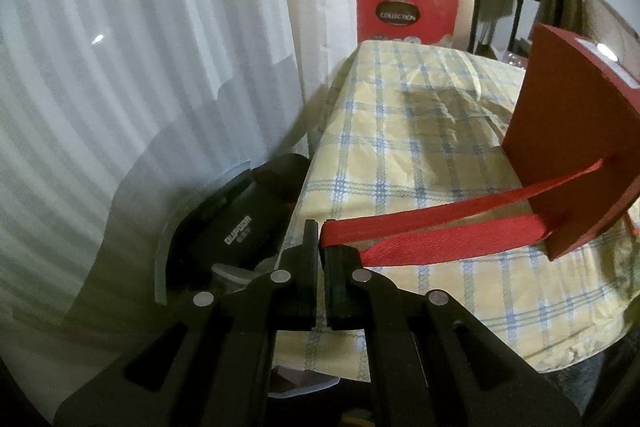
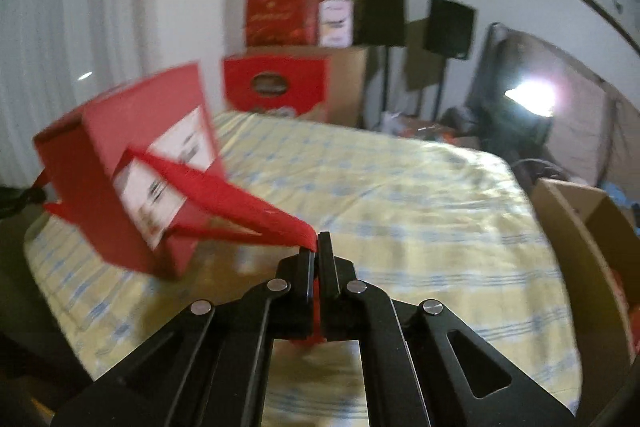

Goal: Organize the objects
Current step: 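Lift the red gift box by its ribbon handles with both tools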

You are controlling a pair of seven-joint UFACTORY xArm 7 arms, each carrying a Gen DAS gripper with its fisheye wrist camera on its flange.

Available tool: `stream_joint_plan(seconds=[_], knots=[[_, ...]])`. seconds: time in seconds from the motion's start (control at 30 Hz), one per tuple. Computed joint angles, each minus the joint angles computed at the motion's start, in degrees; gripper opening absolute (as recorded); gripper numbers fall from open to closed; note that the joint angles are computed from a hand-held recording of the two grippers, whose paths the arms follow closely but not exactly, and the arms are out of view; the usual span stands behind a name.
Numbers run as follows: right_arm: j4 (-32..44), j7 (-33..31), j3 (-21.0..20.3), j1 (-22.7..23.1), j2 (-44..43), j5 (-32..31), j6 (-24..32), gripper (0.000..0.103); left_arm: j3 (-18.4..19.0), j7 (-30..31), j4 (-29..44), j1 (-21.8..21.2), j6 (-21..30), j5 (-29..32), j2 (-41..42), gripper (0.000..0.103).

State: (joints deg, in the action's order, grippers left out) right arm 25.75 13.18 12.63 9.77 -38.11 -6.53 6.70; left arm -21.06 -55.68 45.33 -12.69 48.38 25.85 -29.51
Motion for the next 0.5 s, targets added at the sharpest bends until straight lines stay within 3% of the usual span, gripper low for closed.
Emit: stream_joint_plan(seconds=[0.2, 0.33, 0.5], knots=[[0.5, 4.9, 7.6, -14.1, -4.8, -5.8, 1.3, 0.000, -0.6, -0.2, 1.1, 0.0, 1.1, 0.9, 0.5, 0.003], [0.1, 4.2, 3.6, -13.4, -4.7, -6.3, 1.6, 0.002, 0.4, 0.8, 0.9, -0.8, -0.5, -0.1, 0.2, 0.005], [0.4, 5.6, 6.1, -16.0, -6.8, -8.1, 1.6, 0.002, -1.5, -0.7, 3.0, 0.3, 1.6, 2.7, 0.3, 0.004]])
